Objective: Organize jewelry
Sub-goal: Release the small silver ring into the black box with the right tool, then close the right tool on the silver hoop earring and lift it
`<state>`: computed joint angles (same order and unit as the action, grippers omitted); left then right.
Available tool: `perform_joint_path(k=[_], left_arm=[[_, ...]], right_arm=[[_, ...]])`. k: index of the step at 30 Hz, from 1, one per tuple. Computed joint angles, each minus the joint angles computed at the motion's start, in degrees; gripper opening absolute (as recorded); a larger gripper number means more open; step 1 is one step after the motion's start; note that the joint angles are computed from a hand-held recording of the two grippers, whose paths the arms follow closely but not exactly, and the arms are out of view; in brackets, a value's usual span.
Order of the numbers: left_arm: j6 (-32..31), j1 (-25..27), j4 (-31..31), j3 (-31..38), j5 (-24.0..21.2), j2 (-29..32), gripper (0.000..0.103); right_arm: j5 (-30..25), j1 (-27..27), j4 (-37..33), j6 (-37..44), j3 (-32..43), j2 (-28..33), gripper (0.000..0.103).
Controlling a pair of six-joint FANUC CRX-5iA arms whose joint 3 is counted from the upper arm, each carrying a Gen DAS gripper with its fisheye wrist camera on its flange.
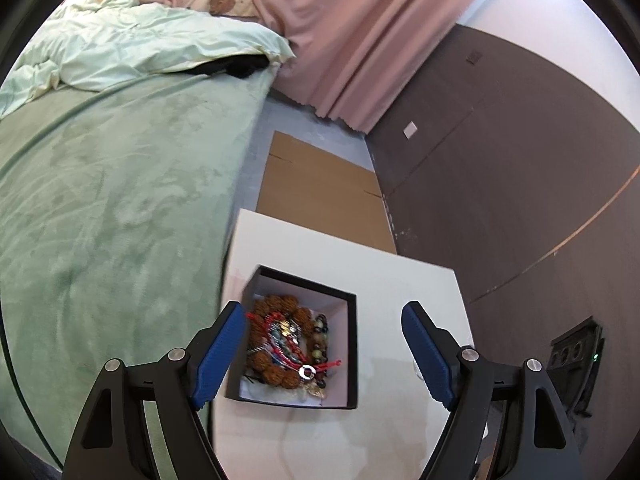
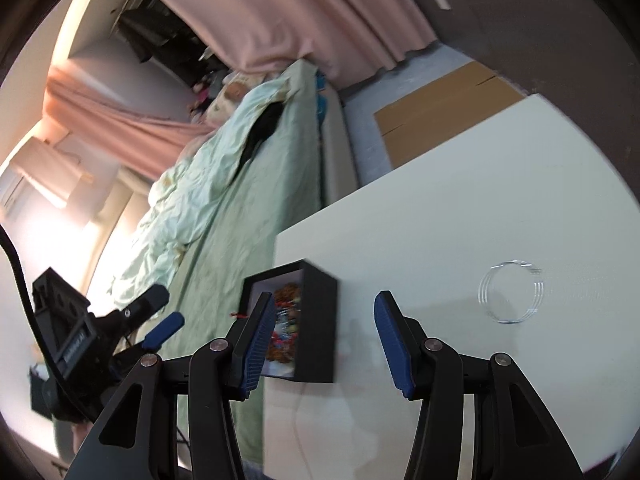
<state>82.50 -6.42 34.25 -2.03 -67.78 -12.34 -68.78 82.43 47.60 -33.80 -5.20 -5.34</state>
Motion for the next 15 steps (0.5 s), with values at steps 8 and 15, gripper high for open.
perform_joint_path(k=[8,15], left_arm=[[0.8,-5.4,-4.4,2.2,0.0,1.6,0.081],[1.5,-9.5,-11.1,4.8,0.9,2.7,0.081]], right_arm=[[-9.8,1.5,-6.0,2.9,1.4,-1.6,0.052],[-14.9,-1.0,-13.5,9.4,5.1,0.0,0.074]])
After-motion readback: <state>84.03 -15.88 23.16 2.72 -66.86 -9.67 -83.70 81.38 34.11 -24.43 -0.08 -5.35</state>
